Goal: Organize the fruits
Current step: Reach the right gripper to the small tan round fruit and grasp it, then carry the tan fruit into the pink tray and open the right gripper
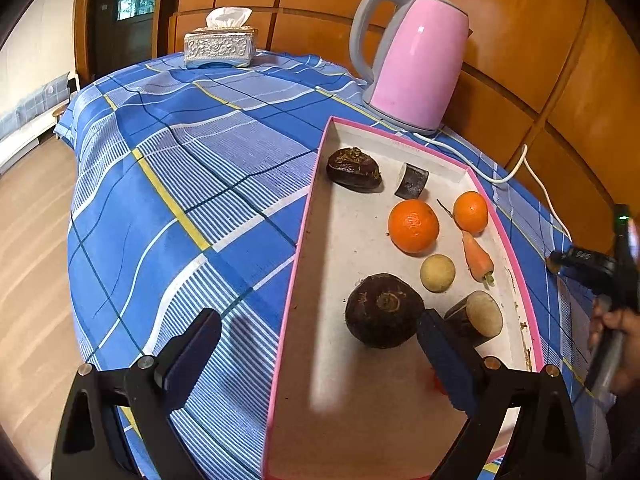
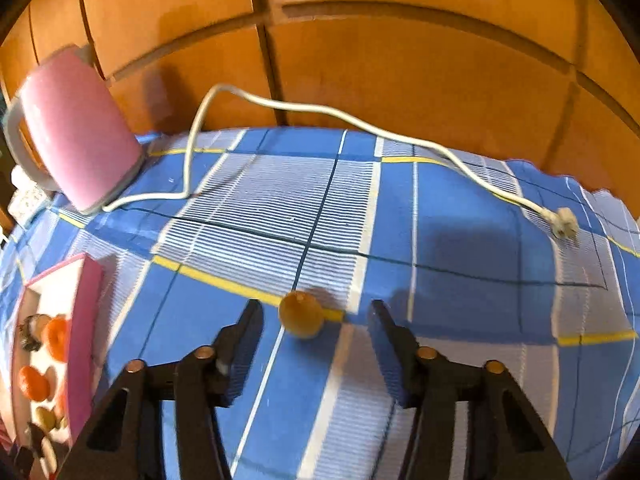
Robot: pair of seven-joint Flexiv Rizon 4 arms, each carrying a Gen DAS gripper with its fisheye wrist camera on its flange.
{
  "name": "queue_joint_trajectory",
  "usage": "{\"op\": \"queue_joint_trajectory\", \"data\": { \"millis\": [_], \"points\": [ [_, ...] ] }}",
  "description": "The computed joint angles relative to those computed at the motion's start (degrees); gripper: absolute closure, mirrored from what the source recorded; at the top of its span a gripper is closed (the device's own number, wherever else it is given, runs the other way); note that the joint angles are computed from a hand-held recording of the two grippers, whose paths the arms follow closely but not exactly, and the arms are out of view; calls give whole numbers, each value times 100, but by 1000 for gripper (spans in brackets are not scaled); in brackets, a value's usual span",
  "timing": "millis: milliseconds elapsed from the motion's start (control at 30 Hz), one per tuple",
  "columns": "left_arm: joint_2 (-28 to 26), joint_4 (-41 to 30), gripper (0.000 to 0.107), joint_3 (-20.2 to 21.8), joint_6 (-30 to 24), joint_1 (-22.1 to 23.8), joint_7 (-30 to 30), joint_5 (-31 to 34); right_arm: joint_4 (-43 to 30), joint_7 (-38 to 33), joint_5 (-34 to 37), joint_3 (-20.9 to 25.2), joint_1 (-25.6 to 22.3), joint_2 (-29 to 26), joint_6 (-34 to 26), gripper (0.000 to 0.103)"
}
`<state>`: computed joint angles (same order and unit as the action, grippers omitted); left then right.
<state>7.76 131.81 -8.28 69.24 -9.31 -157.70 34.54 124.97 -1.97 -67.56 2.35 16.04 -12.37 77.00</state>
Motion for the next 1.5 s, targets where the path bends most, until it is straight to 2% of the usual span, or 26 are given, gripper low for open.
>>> {"op": "queue_joint_trajectory", "data": {
  "millis": [67,100,133,233,367,567,767,1000,1200,1433,1500],
  "points": [
    [-5,16,8,18,18,-6,42,-57,-209,-783,868,268,-2,-263,-301,71],
    [-2,17,8,16,22,0,32,-49,-235,-953,1034,274,32,-333,-308,72],
    [6,12,8,6,25,11,0,-16,-212,-871,826,93,188,-300,-331,77],
    [13,8,8,2,23,20,-19,-16,-118,-1004,900,46,273,-215,-242,78],
    [32,11,8,-14,-14,20,-46,-18,205,-647,205,-32,278,81,143,77],
    [106,5,8,-71,-10,0,-58,28,486,-174,-501,139,137,330,666,77],
    [237,64,8,-110,-15,15,-25,-8,481,89,-1061,324,152,424,1153,77],
    [409,176,8,-191,27,140,-72,-15,129,345,-1670,451,301,207,1676,77],
    [484,238,8,-255,74,255,-126,-25,-39,-260,-1030,581,675,21,1764,77],
    [481,263,8,-289,57,343,-155,-58,-251,-519,-550,241,1292,-199,1785,77],
    [487,261,8,-295,51,357,-182,-39,-359,-769,-214,252,1394,-338,1757,77]
  ]
}}
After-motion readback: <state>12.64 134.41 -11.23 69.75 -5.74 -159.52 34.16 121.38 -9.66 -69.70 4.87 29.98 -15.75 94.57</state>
